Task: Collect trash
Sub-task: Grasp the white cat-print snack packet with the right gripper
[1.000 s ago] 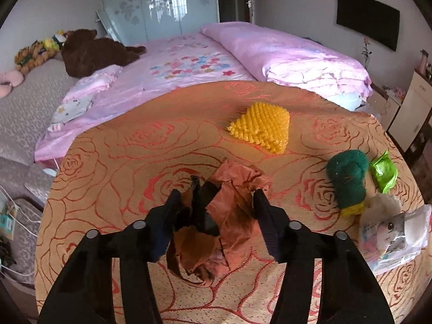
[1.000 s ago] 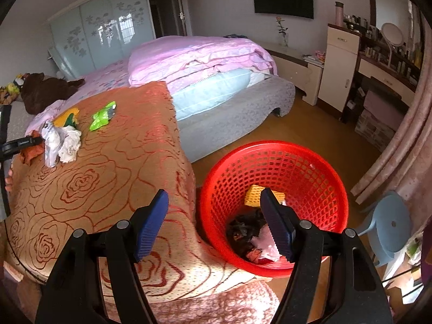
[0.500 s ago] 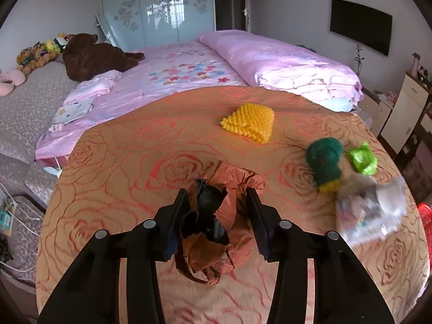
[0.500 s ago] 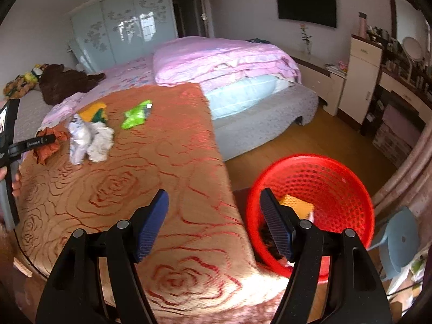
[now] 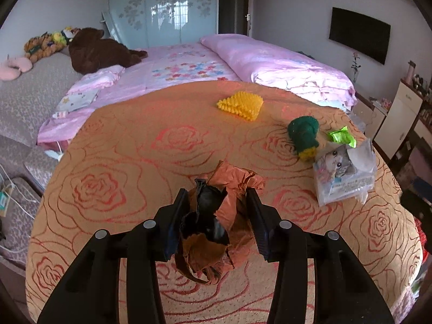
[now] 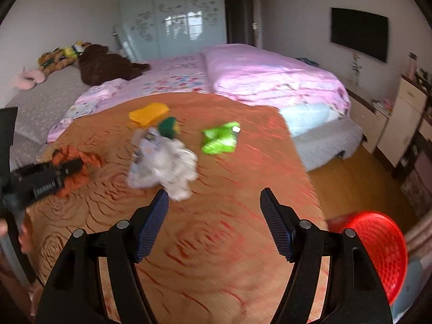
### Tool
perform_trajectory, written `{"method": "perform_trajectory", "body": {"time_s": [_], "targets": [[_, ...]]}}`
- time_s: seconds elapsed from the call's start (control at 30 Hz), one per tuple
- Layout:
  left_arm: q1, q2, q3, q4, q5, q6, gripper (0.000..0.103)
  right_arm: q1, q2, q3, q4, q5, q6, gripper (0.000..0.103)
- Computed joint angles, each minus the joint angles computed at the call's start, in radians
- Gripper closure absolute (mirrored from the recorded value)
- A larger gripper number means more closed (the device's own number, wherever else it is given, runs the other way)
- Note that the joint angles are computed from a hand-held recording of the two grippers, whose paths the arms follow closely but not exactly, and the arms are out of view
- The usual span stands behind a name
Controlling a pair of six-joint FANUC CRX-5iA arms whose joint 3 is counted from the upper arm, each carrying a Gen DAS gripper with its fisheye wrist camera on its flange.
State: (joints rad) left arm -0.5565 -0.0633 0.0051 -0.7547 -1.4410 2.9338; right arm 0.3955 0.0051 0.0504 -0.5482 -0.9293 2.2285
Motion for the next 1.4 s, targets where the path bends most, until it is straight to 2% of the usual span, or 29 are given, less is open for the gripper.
{"method": "perform_trajectory", "body": {"time_s": [0.27,0.47,0.53,0.7,1.0,1.2,1.27,1.33,1.4], "targets": [[-0.004,-0.032,-0.031,-0.010,0.018,0.027,0.060,0.090,0.021,0.019,0.023,0.026,-0.017,0.039],[-0.008,-0.026,-0.031,-0.010,0.027,0.027,0.060,0.127,0.041,0.028,0.045,0.024,-0.025,0.062],[-0.009,-0.027,-0.032,-0.010,0.028,0.030,0.060,0.132,0.042,0.028,0.049,0.022,-0.020,0.073],[-0.012,-0.025,-0.031,-0.007,0.029,0.028,0.060,0.109,0.035,0.024,0.028,-0.007,-0.009,0.081],[-0.043,-0.006,0.002,-0.018,0.019,0.018,0.060,0.020,0.000,-0.012,0.030,-0.078,-0.025,0.081],[-0.060,0.016,0.023,-0.016,0.033,-0.002,0.060,-0.076,0.010,-0.019,0.035,-0.116,-0.039,0.081],[-0.062,0.024,0.028,-0.012,0.037,-0.007,0.060,-0.099,0.006,-0.023,0.014,-0.124,0.001,0.076],[-0.062,0.032,0.034,-0.009,0.038,-0.013,0.060,-0.113,-0.007,-0.033,-0.011,-0.118,0.054,0.060],[-0.064,0.035,0.037,-0.008,0.037,-0.013,0.060,-0.117,-0.024,-0.043,-0.033,-0.102,0.092,0.049]]}}
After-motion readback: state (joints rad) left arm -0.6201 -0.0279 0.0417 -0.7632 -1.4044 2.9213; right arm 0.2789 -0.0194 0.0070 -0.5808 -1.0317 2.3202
